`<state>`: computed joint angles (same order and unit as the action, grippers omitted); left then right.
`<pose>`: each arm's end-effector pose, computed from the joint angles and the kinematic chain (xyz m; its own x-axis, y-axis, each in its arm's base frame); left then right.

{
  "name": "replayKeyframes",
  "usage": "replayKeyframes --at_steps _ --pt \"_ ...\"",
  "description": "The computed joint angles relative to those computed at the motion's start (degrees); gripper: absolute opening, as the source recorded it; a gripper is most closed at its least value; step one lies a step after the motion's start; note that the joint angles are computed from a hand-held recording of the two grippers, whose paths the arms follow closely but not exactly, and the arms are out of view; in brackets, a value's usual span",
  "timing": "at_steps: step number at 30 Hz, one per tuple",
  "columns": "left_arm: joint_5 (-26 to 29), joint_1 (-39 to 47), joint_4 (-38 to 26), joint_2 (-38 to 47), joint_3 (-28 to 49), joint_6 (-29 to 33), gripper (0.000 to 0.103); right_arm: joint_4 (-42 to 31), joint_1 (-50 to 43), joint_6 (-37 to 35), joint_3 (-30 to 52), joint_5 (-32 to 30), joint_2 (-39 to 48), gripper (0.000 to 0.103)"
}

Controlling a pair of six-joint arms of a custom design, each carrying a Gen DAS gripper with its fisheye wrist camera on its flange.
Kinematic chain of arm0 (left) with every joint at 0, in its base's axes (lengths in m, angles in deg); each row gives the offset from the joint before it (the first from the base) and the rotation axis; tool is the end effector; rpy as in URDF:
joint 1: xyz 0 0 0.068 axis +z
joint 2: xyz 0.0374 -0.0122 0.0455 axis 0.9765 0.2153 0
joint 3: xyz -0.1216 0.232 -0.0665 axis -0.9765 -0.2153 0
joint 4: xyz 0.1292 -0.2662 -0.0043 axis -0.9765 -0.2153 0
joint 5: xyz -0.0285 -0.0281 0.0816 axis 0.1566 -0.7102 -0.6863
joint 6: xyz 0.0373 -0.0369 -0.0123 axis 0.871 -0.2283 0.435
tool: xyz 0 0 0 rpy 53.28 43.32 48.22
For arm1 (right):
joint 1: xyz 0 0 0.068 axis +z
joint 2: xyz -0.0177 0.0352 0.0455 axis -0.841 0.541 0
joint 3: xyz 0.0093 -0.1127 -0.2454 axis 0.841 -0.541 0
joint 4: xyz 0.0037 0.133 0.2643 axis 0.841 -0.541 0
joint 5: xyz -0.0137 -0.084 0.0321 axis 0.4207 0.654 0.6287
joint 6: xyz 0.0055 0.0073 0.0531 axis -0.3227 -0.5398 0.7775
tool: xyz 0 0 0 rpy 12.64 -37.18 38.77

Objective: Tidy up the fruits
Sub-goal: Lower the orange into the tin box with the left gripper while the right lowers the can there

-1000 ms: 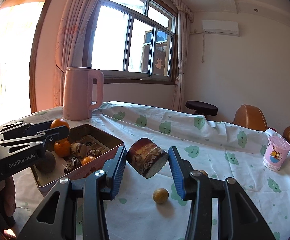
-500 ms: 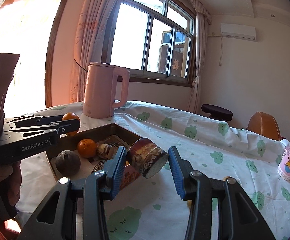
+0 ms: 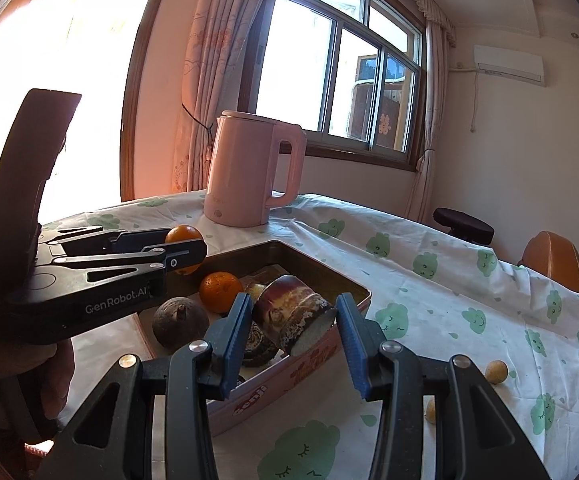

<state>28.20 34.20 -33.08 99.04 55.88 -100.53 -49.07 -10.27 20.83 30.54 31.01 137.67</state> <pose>0.2236 -0.1904 0.1212 -0.4578 0.0098 -0.8890 0.2114 0.9725 -0.0981 0.1726 0.1573 0.1211 -0.3424 -0.2330 -0.9102 -0.2600 0.9544 -0.1465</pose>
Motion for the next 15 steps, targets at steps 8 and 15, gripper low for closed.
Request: replayKeyframes --at_steps 8,15 --pt "0.39 0.88 -2.21 1.27 1.22 -0.57 0.036 -1.53 -1.37 -0.72 2.15 -3.40 2.63 0.046" --pt "0.98 0.95 -3.29 1.95 1.84 -0.37 0.036 -2.94 -3.17 -0.25 3.33 -6.76 3.58 0.046"
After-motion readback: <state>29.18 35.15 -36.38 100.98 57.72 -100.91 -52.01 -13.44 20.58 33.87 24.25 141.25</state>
